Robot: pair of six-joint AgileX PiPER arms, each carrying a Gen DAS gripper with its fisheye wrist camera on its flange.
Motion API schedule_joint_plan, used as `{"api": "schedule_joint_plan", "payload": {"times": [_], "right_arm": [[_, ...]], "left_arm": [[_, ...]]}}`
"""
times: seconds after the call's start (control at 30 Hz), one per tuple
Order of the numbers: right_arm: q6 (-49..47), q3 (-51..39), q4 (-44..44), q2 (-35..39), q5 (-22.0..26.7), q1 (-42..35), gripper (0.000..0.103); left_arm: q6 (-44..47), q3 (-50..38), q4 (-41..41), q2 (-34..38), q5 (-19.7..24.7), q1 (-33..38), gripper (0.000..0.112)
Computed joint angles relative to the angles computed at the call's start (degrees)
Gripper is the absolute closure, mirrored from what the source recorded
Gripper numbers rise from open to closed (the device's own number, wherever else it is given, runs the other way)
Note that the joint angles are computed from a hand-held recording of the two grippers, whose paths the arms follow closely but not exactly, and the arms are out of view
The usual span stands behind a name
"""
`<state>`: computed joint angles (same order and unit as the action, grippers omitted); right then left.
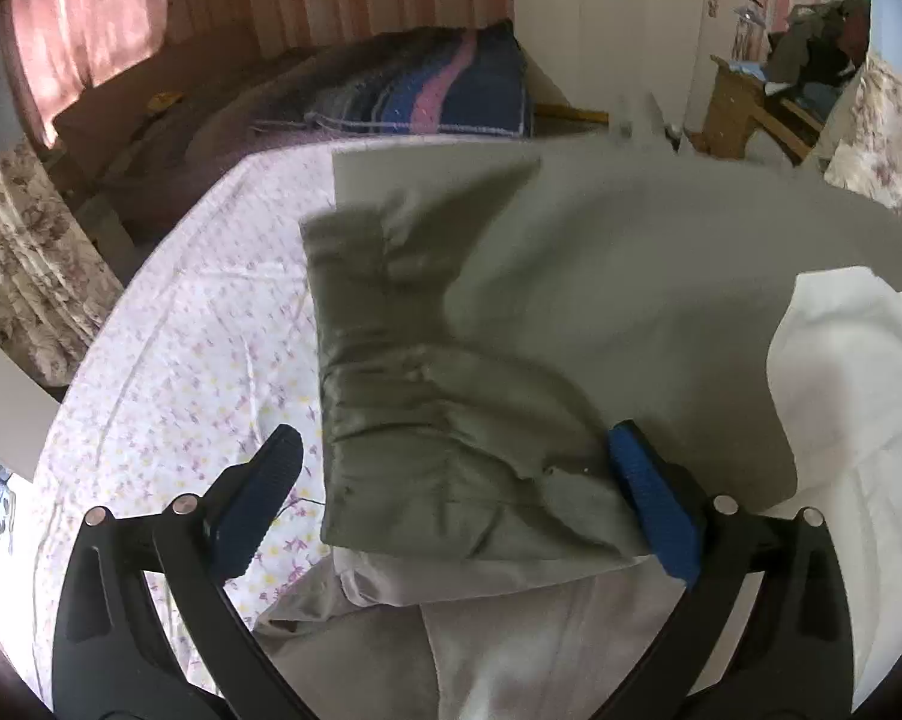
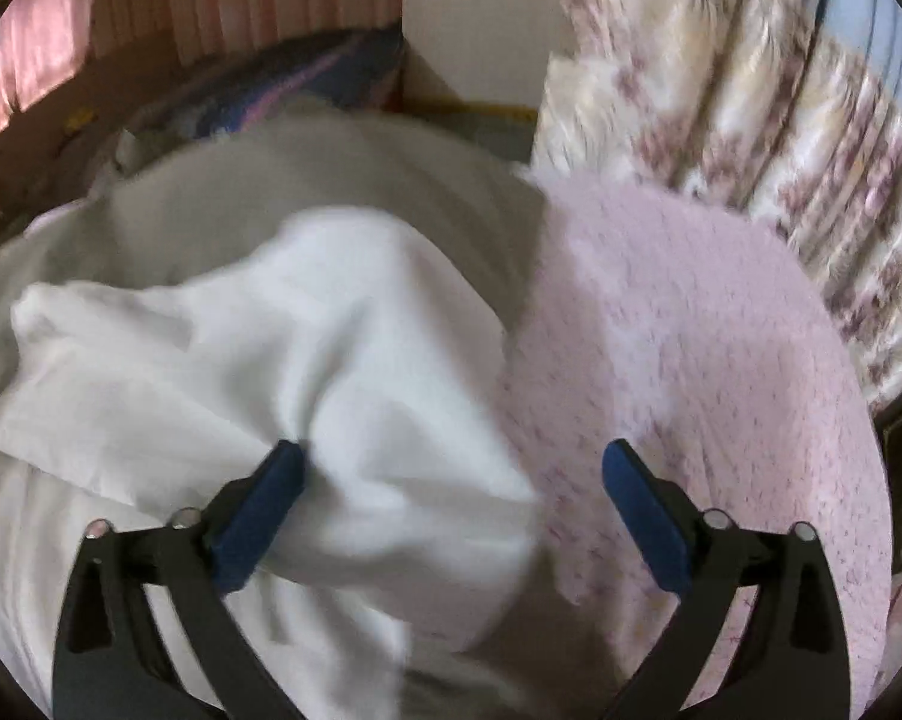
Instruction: Fold large clothes
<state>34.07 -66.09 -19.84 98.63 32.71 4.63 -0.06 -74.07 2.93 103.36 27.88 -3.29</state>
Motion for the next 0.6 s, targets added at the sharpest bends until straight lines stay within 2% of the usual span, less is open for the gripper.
{"api": "schedule_joint_plan", "payload": {"times": [0.1,0.2,0.27,0.37,0.47,0.53,0.6], "right_arm": [[-4.06,3.13,2.36,-1.64,-2.44,-1.41,0.002],[2.68,6.04,-5.34,-5.01,-2.74,0.65,0.002],[8.32,8.18,-12.2,-8.17,-0.98,3.43,0.002],[13.46,11.61,-17.04,-14.25,3.15,7.58,0.002],[18.84,16.8,-19.72,-23.78,9.78,14.88,0.002],[20.36,19.3,-19.96,-28.69,12.92,18.11,0.002],[24.0,22.46,-19.92,-35.94,18.49,25.04,0.002]], "left_arm": [[2.33,0.08,-1.96,0.29,0.04,0.67,0.012],[5.63,2.92,-3.9,-1.96,-2.13,1.21,0.012],[10.54,6.69,-7.87,-5.5,-3.8,2.13,0.012],[18.74,13.82,-15.22,-13.51,-5.2,3.82,0.012],[25.5,22.07,-21.32,-23.55,-4.77,5.64,0.012],[28.11,27.27,-23.5,-30.86,-3.16,7.19,0.012],[33.82,32.86,-28.05,-39.58,0.39,10.74,0.012]]}}
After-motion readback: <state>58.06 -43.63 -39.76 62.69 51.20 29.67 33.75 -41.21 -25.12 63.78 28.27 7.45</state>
